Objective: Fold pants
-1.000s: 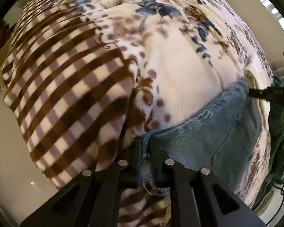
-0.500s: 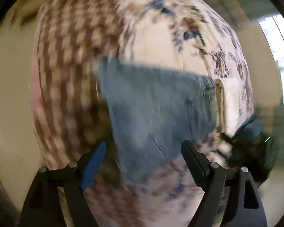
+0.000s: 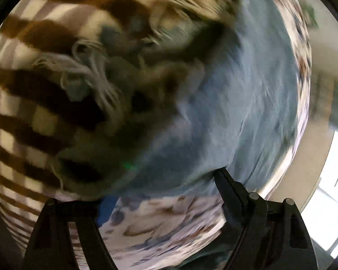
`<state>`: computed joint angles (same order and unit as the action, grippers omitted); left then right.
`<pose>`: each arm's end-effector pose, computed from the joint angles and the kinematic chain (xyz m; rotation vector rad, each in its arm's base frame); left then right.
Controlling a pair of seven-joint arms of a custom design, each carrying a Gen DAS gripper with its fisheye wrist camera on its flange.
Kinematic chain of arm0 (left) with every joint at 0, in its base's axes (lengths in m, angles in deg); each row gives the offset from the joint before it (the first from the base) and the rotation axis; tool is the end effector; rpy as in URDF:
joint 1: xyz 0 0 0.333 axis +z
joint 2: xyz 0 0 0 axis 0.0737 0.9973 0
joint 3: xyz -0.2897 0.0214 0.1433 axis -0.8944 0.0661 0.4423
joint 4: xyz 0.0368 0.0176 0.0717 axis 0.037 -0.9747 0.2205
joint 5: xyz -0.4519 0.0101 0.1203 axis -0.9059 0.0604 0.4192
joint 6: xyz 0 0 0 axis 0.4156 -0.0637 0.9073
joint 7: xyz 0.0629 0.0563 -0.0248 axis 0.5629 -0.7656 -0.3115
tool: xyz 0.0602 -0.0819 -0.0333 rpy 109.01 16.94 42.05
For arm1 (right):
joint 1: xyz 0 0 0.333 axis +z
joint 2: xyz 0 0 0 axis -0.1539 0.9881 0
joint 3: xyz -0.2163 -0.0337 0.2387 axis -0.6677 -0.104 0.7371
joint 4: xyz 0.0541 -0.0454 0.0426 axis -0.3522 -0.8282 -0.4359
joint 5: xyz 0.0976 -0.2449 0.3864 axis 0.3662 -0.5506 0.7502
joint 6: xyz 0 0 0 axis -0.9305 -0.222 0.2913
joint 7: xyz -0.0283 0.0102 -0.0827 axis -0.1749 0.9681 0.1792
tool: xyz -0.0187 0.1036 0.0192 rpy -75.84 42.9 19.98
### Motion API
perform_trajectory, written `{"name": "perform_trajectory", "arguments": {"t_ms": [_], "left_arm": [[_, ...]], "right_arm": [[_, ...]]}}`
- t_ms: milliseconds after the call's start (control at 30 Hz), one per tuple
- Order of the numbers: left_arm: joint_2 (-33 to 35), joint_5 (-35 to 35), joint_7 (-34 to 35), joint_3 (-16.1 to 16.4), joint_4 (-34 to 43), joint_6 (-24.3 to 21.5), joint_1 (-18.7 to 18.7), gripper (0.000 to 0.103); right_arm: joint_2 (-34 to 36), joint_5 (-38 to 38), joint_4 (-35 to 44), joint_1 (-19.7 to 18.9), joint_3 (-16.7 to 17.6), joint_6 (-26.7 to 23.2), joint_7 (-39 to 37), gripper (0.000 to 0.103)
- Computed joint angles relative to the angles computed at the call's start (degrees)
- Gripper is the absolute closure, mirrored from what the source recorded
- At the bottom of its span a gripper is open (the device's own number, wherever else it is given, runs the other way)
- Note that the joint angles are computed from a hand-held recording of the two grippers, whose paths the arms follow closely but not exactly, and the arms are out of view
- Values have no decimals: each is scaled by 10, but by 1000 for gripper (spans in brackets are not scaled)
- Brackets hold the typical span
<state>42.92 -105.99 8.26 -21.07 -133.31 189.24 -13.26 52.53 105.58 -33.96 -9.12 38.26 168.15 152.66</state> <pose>0.5030 -0.2290 0.5304 2.5713 -0.2703 0.6396 0.6770 0.0242 0.4361 -1.6437 2.1166 0.7092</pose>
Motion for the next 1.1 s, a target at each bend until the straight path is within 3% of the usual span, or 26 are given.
{"name": "perform_trajectory", "arguments": {"t_ms": [100, 167, 233, 267, 333, 433, 600, 800, 833, 933, 1033, 1100], "left_arm": [[-1, 22, -49, -10, 1, 2, 13, 33], [-3, 33, -65, -10, 2, 0, 17, 49], [-3, 42, -68, -5, 8, -11, 20, 59], [-2, 48, -69, -4, 11, -12, 22, 67], [3, 59, -49, 3, 25, -23, 25, 75], [12, 63, -5, 13, 42, -31, 28, 77], [-5, 50, 127, 35, 54, -83, 28, 77], [-53, 26, 304, 70, 25, -136, 46, 77], [-65, 31, 301, 57, 11, -131, 49, 77], [-74, -1, 331, 62, -27, -94, 43, 73], [-80, -59, 346, 67, -68, -31, 29, 66], [-89, -75, 336, 62, -89, 4, 26, 62]], "right_arm": [[-2, 56, -33, 0, 2, 72, 16, 32], [-6, 92, -53, 1, 6, 110, 19, 36], [-14, 110, -68, 7, 11, 140, 20, 62], [-19, 103, -72, 10, 10, 152, 25, 69], [-38, 86, -88, 20, 12, 177, 37, 78], [-77, 99, -117, 26, 10, 200, 49, 85], [-184, 81, -198, 40, 0, 206, 87, 86], [-328, 62, -339, 63, -15, 165, 119, 86], [-343, 57, -359, 65, -16, 168, 112, 85], [-343, 87, -388, 78, -28, 203, 73, 74], [-333, 125, -403, 86, -39, 237, 29, 60], [-336, 169, -417, 90, -49, 251, 11, 58]]}}
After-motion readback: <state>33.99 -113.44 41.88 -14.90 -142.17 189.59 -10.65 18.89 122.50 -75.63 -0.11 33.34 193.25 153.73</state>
